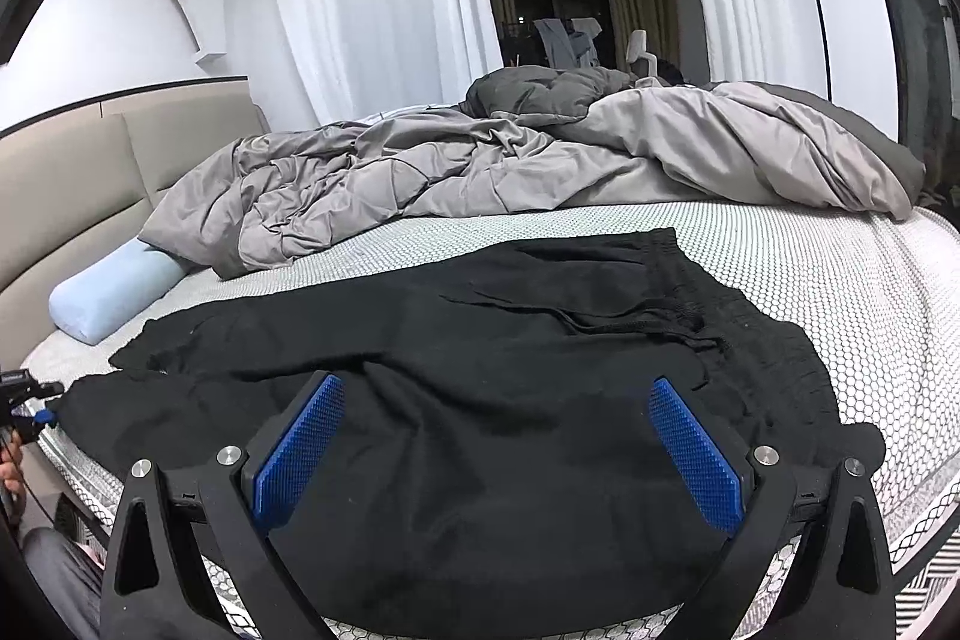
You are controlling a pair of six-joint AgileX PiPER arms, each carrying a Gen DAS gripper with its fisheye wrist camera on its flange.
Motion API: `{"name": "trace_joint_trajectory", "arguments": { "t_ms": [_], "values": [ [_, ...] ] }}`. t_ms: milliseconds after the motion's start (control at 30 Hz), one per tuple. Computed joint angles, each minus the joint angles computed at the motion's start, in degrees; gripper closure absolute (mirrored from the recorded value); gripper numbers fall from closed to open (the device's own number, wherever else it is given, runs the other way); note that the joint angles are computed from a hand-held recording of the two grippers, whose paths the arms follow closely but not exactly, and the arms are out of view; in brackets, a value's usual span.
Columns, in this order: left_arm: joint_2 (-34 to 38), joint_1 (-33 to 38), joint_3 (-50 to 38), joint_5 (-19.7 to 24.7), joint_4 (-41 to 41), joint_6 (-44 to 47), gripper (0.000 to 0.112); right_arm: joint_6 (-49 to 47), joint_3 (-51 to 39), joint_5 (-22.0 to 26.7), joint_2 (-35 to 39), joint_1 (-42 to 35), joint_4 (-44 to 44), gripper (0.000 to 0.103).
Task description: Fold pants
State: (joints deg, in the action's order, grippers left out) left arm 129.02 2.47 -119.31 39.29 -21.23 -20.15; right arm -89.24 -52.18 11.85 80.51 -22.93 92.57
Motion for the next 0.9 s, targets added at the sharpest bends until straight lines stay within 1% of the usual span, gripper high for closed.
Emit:
{"name": "trace_joint_trajectory", "arguments": {
  "t_ms": [33,67,100,133,167,200,267,300,367,433,500,567,600,633,667,733,767,800,833,867,900],
  "values": [
    [2.5,0.1,-4.3,2.5,1.5,-2.6,0.071,-0.3,0.0,0.5,0.0,-0.4,0.5,0.0],
    [4.0,-0.1,-6.3,2.7,2.8,-5.1,0.078,-1.6,0.2,0.3,-0.2,-1.0,2.2,0.0],
    [4.2,-0.3,-6.1,1.4,4.1,-6.2,0.086,-3.0,0.3,-0.8,-0.4,-1.5,4.3,0.0],
    [3.8,-0.9,-4.8,-0.5,6.9,-7.8,0.102,-2.7,0.3,-1.8,-0.7,-2.2,4.9,0.0],
    [3.3,-1.5,-3.5,-2.1,9.0,-8.8,0.106,-2.0,0.4,-1.3,-1.1,-4.2,5.6,0.0],
    [2.1,-1.8,-0.9,-4.9,10.2,-9.6,0.107,0.5,0.5,1.3,-1.4,-7.4,4.7,0.0],
    [0.0,-1.3,3.1,-9.3,9.0,-8.7,0.109,8.8,0.1,10.3,-0.4,-17.4,1.6,0.0],
    [-0.3,-1.1,3.0,-9.8,10.0,-8.8,0.109,12.9,-0.3,13.6,0.7,-21.6,-0.1,0.0],
    [1.0,-0.9,-0.8,-8.3,13.6,-10.7,0.109,21.8,-1.9,17.5,3.4,-27.1,-5.8,0.0],
    [2.1,-0.5,-3.9,-7.4,14.4,-11.4,0.109,29.8,-4.5,21.2,6.6,-29.8,-12.9,0.0],
    [1.8,-0.1,-3.3,-7.8,14.1,-11.6,0.109,35.6,-6.9,23.8,9.1,-30.3,-18.4,0.001],
    [1.1,0.4,-1.3,-8.7,13.2,-10.7,0.109,40.9,-9.1,27.1,11.8,-30.8,-22.1,0.005],
    [1.0,0.6,-0.8,-8.6,12.3,-10.0,0.109,43.1,-10.4,29.5,13.4,-31.1,-23.1,0.006],
    [0.5,1.1,0.6,-9.0,10.6,-8.8,0.109,43.3,-11.0,31.1,14.5,-31.4,-22.9,0.006],
    [-0.6,1.6,3.1,-10.2,8.8,-7.1,0.109,43.5,-11.8,32.6,15.8,-31.5,-22.5,0.006],
    [-0.9,1.9,4.2,-10.7,7.2,-6.0,0.109,42.6,-14.0,36.4,18.8,-31.8,-18.9,0.011],
    [-1.3,2.1,5.4,-11.4,6.6,-5.1,0.109,42.8,-15.2,37.1,19.7,-31.6,-18.4,0.022],
    [-1.7,2.0,5.8,-11.7,6.7,-5.2,0.109,43.7,-16.8,35.8,20.2,-30.5,-19.4,0.056],
    [-2.3,2.1,7.2,-12.4,5.5,-3.8,0.109,44.8,-17.1,32.8,19.4,-29.3,-22.0,0.076],
    [-4.0,2.4,10.5,-14.0,2.7,-0.8,0.109,45.6,-16.7,28.1,18.2,-27.9,-24.7,0.082],
    [-4.7,2.3,11.9,-14.5,1.8,0.2,0.109,45.0,-15.6,25.6,16.6,-27.5,-25.1,0.085]
  ]
}}
